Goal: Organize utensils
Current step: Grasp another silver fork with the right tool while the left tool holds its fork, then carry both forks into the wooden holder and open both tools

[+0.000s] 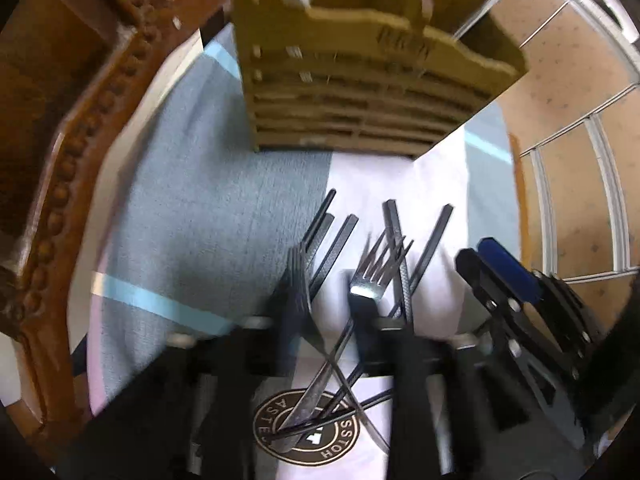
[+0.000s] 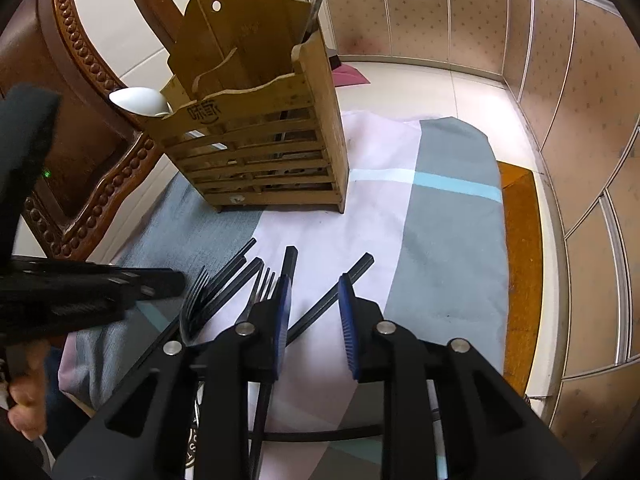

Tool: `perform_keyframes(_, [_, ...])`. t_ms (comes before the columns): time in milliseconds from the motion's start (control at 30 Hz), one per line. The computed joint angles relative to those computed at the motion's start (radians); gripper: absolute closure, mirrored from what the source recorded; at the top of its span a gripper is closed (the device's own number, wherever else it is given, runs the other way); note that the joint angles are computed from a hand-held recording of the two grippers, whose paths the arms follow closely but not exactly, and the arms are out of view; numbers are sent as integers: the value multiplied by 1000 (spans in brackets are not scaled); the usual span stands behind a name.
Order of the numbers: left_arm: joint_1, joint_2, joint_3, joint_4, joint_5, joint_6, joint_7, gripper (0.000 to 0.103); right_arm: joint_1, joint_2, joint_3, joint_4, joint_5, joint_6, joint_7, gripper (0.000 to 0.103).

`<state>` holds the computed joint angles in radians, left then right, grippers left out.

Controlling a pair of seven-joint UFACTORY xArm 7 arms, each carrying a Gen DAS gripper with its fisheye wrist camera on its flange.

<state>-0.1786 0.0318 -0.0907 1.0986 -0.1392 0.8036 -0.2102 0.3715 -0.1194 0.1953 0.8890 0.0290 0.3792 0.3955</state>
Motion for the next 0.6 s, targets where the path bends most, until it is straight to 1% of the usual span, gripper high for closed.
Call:
perform_keyframes(67, [-9, 24, -4, 11, 57, -6, -45, 69, 6, -3, -3, -7, 17, -5, -17, 78])
perform_keyframes(100, [-13, 42, -5, 24, 77, 3, -54, 72, 6, -4, -3, -8, 18, -5, -22, 78])
perform_keyframes(133, [-16, 57, -5, 35, 91, 14, -58, 83, 7, -2, -2, -8, 17, -6, -28, 78])
perform_keyframes(167, [-19, 70, -6, 46, 105, 23, -63, 92, 9, 0, -4, -9, 23, -10, -39, 78])
perform_keyframes(200, [-22, 76, -4, 48, 123, 23, -69, 93, 10, 2, -6, -11, 32, -13, -48, 78])
perform_keyframes(233, [-24, 72, -3, 41, 137, 8, -74, 98, 11, 4, -9, -12, 44, -17, -58, 78])
perform_keyframes(267, [-22, 62, -2, 33, 137, -6, -73, 101, 14, 6, -12, -14, 59, -23, -73, 78])
perform_keyframes(333, [-14, 35, -2, 10, 105, -37, -40, 101, 32, 13, -30, -16, 147, -45, -165, 78])
perform_keyframes(367, [-12, 18, 0, 0, 108, -45, -33, 102, 42, 19, -36, -11, 193, -47, -214, 77])
perform_keyframes(433, [-7, -2, 3, -12, 112, -67, -22, 102, 68, 42, -55, 12, 349, -37, -382, 65])
perform_keyframes(467, [-4, -9, 4, -15, 105, -70, -13, 102, 70, 57, -52, 26, 391, -33, -430, 60])
perform_keyframes(500, [-1, -14, 5, -19, 93, -74, -2, 102, 87, 79, -68, 47, 440, -22, -495, 60])
perform_keyframes(533, [1, -20, 6, -24, 81, -78, 11, 102, 63, 96, -43, 62, 451, -12, -519, 60])
perform_keyframes(600, [7, -30, 9, -27, 69, -73, 29, 102, 49, 128, -28, 91, 485, 9, -571, 60])
